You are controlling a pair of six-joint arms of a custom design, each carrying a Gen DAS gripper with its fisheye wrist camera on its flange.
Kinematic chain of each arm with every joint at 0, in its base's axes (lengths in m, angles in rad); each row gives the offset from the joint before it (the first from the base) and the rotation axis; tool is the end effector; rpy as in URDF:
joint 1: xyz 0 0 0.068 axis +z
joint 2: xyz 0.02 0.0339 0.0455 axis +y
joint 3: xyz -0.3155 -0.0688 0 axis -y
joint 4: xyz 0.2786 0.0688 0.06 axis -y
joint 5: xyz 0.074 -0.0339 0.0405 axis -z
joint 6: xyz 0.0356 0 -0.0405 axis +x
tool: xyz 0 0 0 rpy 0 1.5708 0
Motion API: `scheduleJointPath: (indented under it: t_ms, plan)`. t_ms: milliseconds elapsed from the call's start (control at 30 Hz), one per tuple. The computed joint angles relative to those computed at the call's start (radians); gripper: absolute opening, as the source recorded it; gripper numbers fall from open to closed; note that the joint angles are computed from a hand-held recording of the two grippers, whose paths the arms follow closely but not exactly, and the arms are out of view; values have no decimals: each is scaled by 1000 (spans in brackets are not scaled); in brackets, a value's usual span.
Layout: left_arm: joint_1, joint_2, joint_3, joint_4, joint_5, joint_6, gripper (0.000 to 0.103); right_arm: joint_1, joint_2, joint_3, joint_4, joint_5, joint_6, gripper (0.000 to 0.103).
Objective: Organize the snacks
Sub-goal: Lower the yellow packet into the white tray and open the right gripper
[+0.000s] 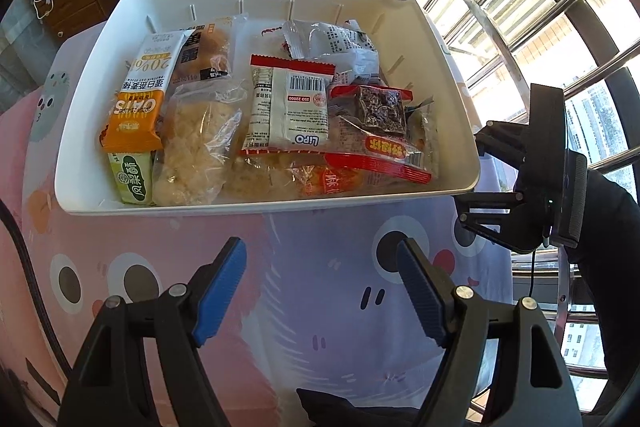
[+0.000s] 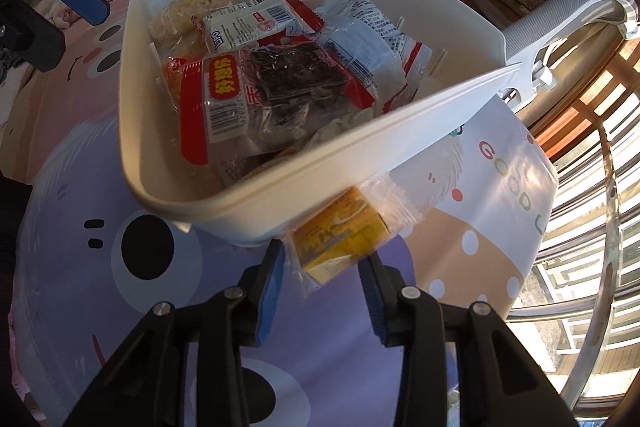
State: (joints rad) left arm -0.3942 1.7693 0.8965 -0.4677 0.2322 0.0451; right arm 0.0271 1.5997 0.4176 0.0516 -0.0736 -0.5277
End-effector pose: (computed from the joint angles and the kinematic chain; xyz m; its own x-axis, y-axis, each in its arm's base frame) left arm 0.3034 -0.1351 0.1421 -0.8790 0.4132 -0.2381 0.4624 0.8606 -0.2135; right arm 0.2367 0.0090 0.0947 -0.7519 -0.5228 -0.4017 -0.5058 0.8482 -0.1571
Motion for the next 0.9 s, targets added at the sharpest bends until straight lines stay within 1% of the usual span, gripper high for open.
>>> scheduleJointPath:
  t_ms: [267, 333, 467, 733, 900]
  plan:
    - [5, -28, -14, -8, -6, 10, 77, 19, -5, -19, 31, 18, 72, 27]
    - [6, -35, -17, -9, -9, 13, 77, 18, -10, -22, 28, 23, 92, 21]
    - [2, -50, -21, -10, -8, 20, 77, 18, -34, -41, 35, 43, 132, 17]
    - [-5, -89, -22, -19, 9, 36, 77, 29, -146, -70, -24, 56, 238, 14]
    - [1, -136, -27, -31, 25, 55, 77, 47, -229, -59, -106, 110, 307, 14]
